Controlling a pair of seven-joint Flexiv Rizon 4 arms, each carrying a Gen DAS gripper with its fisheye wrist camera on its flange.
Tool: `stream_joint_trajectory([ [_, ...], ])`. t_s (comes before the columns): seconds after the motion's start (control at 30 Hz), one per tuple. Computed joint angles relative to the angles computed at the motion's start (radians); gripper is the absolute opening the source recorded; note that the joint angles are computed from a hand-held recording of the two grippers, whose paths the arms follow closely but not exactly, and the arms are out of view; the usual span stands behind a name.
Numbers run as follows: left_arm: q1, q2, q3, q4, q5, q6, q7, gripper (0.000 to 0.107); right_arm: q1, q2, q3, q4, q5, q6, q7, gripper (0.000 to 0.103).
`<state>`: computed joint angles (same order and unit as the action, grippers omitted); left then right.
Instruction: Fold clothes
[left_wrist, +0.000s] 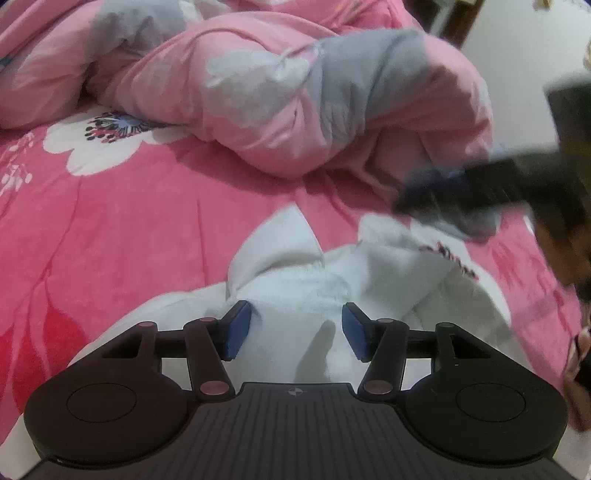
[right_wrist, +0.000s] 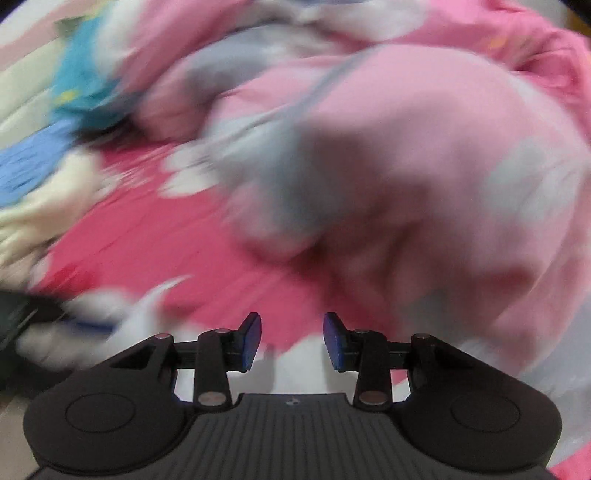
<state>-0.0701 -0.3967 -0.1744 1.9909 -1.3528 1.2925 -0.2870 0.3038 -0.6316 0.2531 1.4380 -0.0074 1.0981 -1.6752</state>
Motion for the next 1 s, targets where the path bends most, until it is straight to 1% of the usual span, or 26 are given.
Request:
stream_joint_trajectory([
  [0.1,0.001,-0.011,-0.001,-0.009,-0.002,0.007,-0.006,0.055,-0.017,0.037,0.056,0.065,-0.018,-0.023,-0.162,0.039],
  [0.2,0.004,-0.011,-0.002,-0.005,-0.012,0.018,0.005,0.055,0.014,0.035,0.030,0.073,-0.026,-0.017,-0.202,0.039],
  [0.23,0.008,-0.009,-0.005,-0.004,-0.024,0.012,0.017,0.055,-0.002,0.018,0.046,0.039,0.004,-0.035,-0.173,0.039],
  [0.3,0.010,-0.005,-0.004,0.001,-0.042,0.003,0.046,0.055,-0.038,-0.030,0.081,-0.071,0.113,-0.105,-0.111,0.039],
  [0.37,0.006,-0.005,0.004,0.006,-0.028,-0.005,0.058,0.055,-0.072,-0.090,0.113,-0.192,0.231,-0.169,-0.038,0.040],
  [0.43,0.001,-0.004,0.005,0.013,-0.021,-0.004,0.076,0.055,-0.098,-0.152,0.143,-0.312,0.341,-0.237,0.033,0.043],
  [0.47,0.000,-0.003,0.005,0.017,-0.020,-0.006,0.083,0.055,-0.100,-0.179,0.147,-0.362,0.375,-0.273,0.062,0.043],
  [0.57,-0.003,-0.004,0.002,0.024,-0.034,-0.009,0.103,0.055,-0.072,-0.258,0.132,-0.508,0.407,-0.414,0.119,0.044],
  [0.6,-0.004,-0.005,0.002,0.026,-0.038,-0.010,0.106,0.055,-0.057,-0.274,0.121,-0.537,0.407,-0.449,0.128,0.043],
  [0.63,-0.007,-0.007,0.006,0.027,-0.032,-0.010,0.101,0.055,-0.042,-0.289,0.110,-0.565,0.404,-0.481,0.136,0.039],
  [0.67,-0.007,-0.007,0.007,0.030,-0.031,-0.011,0.096,0.055,-0.027,-0.287,0.095,-0.559,0.398,-0.474,0.129,0.034],
  [0.7,-0.004,-0.003,0.008,0.034,-0.035,-0.016,0.093,0.055,-0.013,-0.281,0.081,-0.547,0.390,-0.457,0.120,0.016],
  [0.77,0.006,0.009,0.014,0.041,-0.046,-0.046,0.078,0.055,-0.003,-0.231,0.068,-0.458,0.404,-0.341,0.107,0.007],
  [0.8,0.015,0.017,0.018,0.044,-0.056,-0.071,0.062,0.055,-0.007,-0.206,0.075,-0.413,0.420,-0.278,0.094,0.003],
  [0.87,0.043,0.039,0.032,0.049,-0.093,-0.156,0.000,0.055,0.013,-0.131,0.060,-0.274,0.404,-0.104,0.055,0.003],
  [0.93,0.072,0.055,0.047,0.053,-0.147,-0.257,-0.056,0.055,0.029,-0.063,0.069,-0.136,0.369,0.066,-0.019,0.003],
  [0.97,0.082,0.061,0.056,0.054,-0.175,-0.300,-0.082,0.055,0.041,-0.038,0.067,-0.084,0.339,0.116,-0.034,0.003],
  [1.0,0.086,0.064,0.067,0.054,-0.193,-0.323,-0.107,0.055,0.055,-0.015,0.061,-0.034,0.306,0.160,-0.041,0.003],
])
